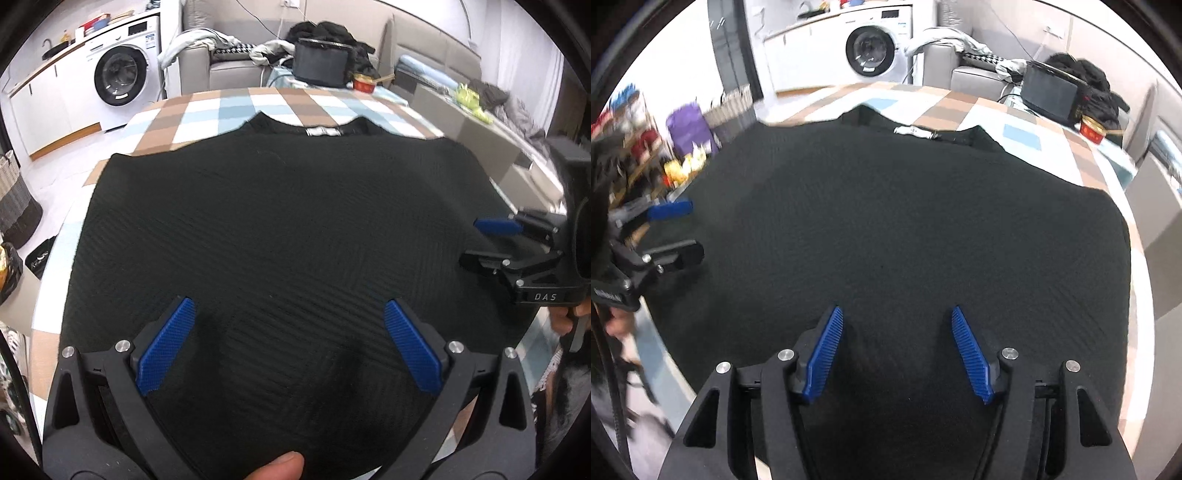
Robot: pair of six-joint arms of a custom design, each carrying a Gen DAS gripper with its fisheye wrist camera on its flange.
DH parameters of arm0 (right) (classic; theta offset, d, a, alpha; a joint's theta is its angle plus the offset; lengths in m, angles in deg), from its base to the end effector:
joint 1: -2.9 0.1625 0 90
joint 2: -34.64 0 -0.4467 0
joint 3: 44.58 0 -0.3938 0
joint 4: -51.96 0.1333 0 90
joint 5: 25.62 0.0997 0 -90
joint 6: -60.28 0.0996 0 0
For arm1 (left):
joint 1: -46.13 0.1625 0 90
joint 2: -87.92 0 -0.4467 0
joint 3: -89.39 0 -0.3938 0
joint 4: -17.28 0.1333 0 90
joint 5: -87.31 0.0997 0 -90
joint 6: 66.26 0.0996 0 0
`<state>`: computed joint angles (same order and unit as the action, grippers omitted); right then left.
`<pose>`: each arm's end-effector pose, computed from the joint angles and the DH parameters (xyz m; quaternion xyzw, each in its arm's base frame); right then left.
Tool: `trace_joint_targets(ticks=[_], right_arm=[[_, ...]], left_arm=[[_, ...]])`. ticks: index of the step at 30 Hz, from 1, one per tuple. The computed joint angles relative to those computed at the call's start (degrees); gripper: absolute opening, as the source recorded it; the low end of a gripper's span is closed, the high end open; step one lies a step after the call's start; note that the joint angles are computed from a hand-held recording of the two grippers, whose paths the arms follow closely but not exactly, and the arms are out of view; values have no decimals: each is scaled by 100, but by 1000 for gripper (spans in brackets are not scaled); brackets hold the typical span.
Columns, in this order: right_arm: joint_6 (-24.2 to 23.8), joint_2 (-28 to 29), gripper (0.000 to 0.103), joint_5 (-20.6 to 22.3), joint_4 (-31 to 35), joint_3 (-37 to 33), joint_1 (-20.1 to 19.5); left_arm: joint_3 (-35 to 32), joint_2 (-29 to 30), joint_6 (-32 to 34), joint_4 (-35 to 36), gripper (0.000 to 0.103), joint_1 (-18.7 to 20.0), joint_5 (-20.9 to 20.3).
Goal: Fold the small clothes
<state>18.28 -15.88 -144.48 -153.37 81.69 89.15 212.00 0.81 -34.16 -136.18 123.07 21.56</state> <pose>0.0515 -0.5178 0.1219 0.2188 -0.8886 0.2110 0.3435 0.0626 -0.5009 0.3465 0.3174 0.8955 -0.1992 0.2401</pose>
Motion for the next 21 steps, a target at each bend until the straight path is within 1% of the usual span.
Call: trace_joint_targets(ticks=[2,3,5,7,8,10,13,15,17,20,21], right_arm=[[-194,11,63,-150,-7,-7,-3],[-228,-50,63,-149,35,20,-37],[-182,-240,65,-25,233,83,-148],[-125,-375,69,31,260,166,-233],[-86,-409,70,-19,179,223,-258],[-127,-399,71,-109,-135,376,-302],[-159,-434,73,35,-623,693,-421],[-79,-433,73,-45,-802,792,-400],[40,-416,73,-167,-922,824,-298],[61,-409,74,107,-968,875,-171],[49,-333,75,129,-974,835,-117]], left_arm=[[36,38,-4,-8,102,-4,47],[50,59,-2,-11,102,-5,71],[106,116,23,-138,102,-30,177],[191,151,52,-298,102,-68,334],[237,176,49,-397,102,-103,454],[311,164,98,-495,102,-122,493],[367,167,129,-551,102,-144,530],[394,188,137,-631,102,-159,584],[402,184,127,-653,102,-148,567],[412,197,106,-709,102,-141,572],[422,198,122,-736,102,-140,582]])
